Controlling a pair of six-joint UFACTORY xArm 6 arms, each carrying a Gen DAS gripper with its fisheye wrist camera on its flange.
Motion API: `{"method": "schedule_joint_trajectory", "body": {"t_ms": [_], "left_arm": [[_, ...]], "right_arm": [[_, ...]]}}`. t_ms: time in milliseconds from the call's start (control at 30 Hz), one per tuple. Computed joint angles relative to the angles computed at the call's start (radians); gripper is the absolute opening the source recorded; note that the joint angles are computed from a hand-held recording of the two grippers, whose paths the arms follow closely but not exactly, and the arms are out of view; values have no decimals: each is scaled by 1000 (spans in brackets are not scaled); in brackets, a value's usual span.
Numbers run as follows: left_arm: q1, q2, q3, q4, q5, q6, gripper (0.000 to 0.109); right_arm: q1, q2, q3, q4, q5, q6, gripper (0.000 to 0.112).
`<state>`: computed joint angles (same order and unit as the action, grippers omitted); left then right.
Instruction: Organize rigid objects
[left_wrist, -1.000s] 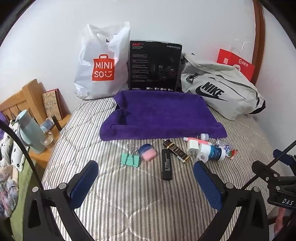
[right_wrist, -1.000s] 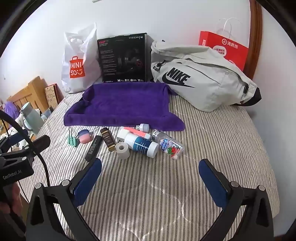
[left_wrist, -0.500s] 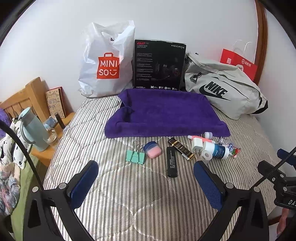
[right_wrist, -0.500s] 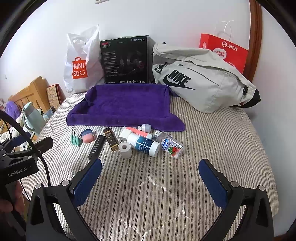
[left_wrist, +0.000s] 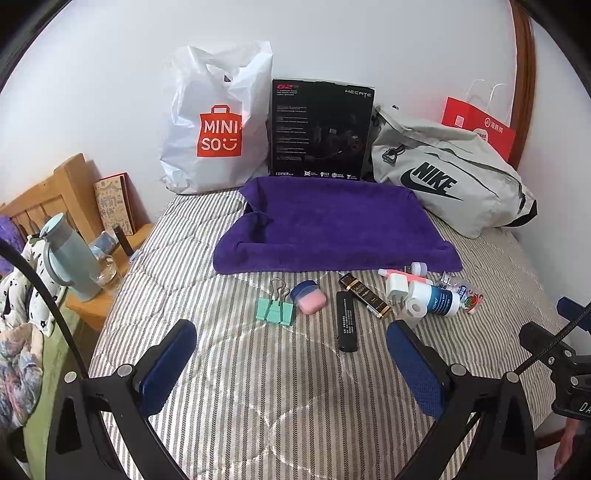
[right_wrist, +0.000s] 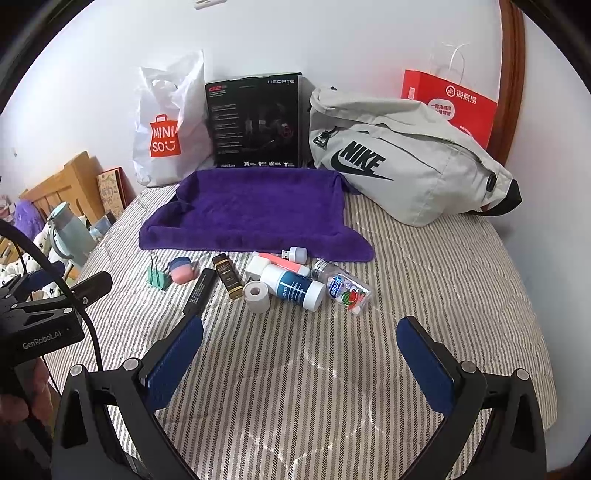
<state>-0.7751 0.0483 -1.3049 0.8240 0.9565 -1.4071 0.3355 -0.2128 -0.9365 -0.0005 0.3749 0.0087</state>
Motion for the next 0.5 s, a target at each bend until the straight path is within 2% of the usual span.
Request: {"method": "schedule_joint_trajectory", "body": {"t_ms": [500], "left_arm": [[-1, -2, -1, -6, 7, 7, 103]], "right_arm": [[2, 1, 1, -15, 5, 18, 103]]}}
